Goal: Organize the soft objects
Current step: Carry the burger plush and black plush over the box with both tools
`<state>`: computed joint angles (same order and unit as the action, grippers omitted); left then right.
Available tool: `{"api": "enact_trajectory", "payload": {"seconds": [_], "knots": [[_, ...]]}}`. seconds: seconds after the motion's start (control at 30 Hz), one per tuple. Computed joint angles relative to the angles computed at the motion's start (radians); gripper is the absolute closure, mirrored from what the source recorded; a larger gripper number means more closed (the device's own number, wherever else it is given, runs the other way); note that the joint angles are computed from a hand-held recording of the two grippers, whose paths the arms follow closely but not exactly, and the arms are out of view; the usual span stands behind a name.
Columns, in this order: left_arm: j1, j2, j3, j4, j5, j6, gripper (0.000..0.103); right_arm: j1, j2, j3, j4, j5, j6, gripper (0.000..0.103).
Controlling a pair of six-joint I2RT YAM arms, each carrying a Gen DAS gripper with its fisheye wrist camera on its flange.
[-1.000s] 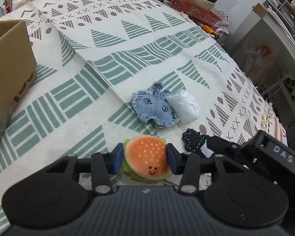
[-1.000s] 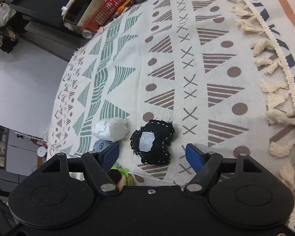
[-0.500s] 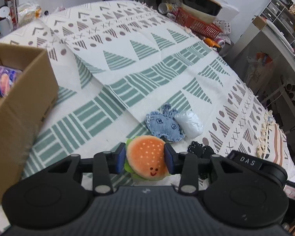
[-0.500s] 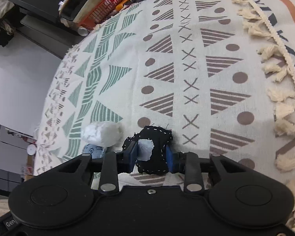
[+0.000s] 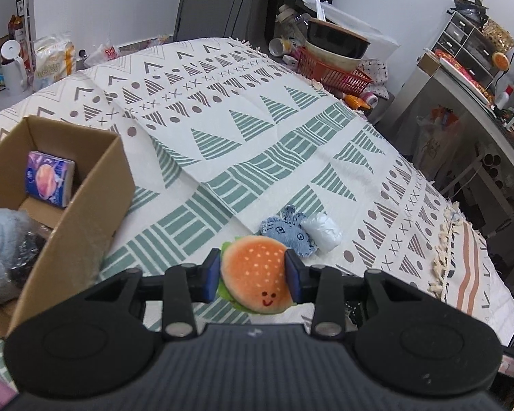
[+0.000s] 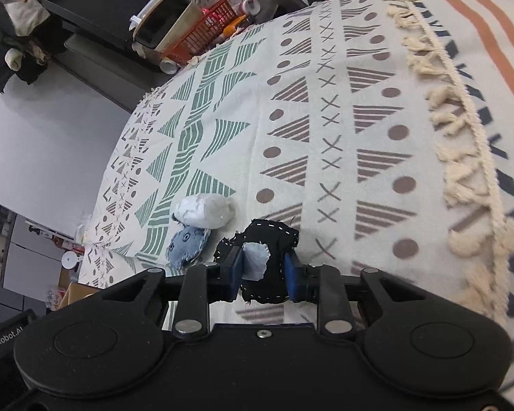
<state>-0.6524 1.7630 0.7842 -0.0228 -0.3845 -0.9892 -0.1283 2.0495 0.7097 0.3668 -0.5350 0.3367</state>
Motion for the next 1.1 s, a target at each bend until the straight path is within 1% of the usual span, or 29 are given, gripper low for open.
{"api": "enact_trajectory", "payload": {"seconds": [0.2,0.37,0.5,0.6,0.73,0.87,1.1], "knots": [[-0.025,-0.121,-0.054,-0.064,-0.013,-0.013,0.065,-0.008,-0.103,-0.087,-0.015,0.016,-0.006,0.078],[-0.030,-0.232,-0.103,-0.104,-0.020,-0.008,0.065,-0.006,-0.202,-0.183,0.028,0.029,0.016,0.078],[-0.041,-0.318,-0.141,-0.131,-0.027,-0.005,0.065,-0.018,-0.311,-0.259,0.035,0.023,0.015,0.078],[-0.050,-0.386,-0.170,-0.159,-0.029,-0.014,0.065,-0.021,-0.408,-0.293,0.010,0.012,0.002,0.078],[-0.066,-0.472,-0.203,-0.189,-0.043,-0.022,0.065,0.002,-0.542,-0.336,-0.022,0.029,-0.005,0.078],[-0.067,-0.547,-0.226,-0.220,-0.046,-0.018,0.065,0.053,-0.648,-0.375,-0.056,0.076,0.020,0.078],[-0.045,-0.657,-0.268,-0.266,-0.041,-0.004,0.065,0.165,-0.785,-0.397,-0.125,0.165,0.104,0.077]]}}
